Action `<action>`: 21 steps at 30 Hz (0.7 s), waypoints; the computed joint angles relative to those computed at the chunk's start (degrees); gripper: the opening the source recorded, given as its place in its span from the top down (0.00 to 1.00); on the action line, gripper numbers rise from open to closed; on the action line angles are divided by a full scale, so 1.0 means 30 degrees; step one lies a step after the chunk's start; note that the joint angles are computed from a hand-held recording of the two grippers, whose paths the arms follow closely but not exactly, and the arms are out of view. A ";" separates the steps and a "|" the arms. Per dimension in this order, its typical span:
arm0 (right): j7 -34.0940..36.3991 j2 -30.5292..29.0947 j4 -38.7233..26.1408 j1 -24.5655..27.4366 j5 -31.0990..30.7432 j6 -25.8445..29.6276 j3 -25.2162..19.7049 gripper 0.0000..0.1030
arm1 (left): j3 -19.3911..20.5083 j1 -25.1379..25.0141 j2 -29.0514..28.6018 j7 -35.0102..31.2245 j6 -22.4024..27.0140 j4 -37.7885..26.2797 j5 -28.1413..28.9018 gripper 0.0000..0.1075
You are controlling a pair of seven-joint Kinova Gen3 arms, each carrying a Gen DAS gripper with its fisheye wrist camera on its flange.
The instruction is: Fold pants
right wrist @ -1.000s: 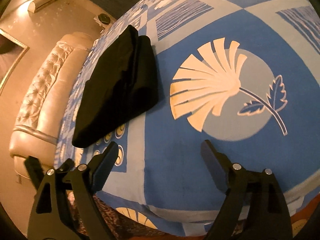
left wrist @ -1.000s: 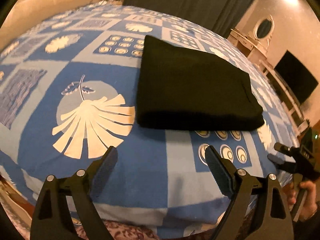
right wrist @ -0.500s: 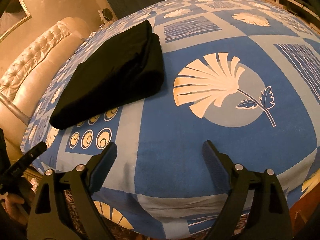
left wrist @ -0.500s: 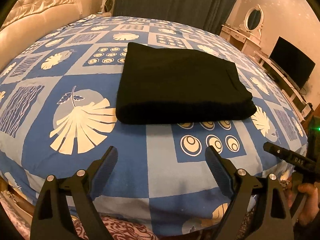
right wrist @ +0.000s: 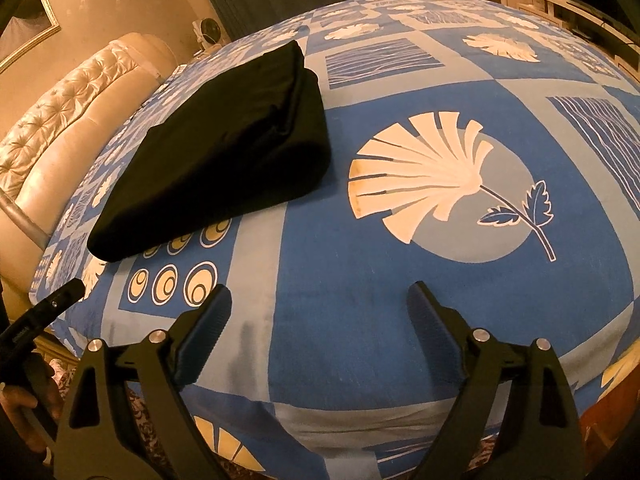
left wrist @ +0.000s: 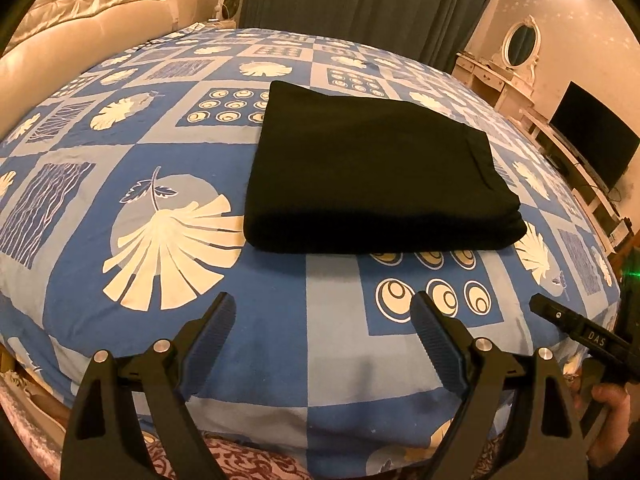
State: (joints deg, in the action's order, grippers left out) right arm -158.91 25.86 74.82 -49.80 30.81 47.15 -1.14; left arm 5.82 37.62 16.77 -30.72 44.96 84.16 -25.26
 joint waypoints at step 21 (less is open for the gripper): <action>0.7748 0.3363 0.0389 1.4353 -0.9910 -1.0373 -1.2864 0.16 | 0.7258 -1.1764 0.0985 -0.9329 -0.8272 0.3265 1.2400 0.18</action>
State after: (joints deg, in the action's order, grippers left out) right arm -135.67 35.94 75.99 -6.74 1.08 16.04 -39.73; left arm 27.59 2.33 19.72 -58.71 20.14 93.95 11.94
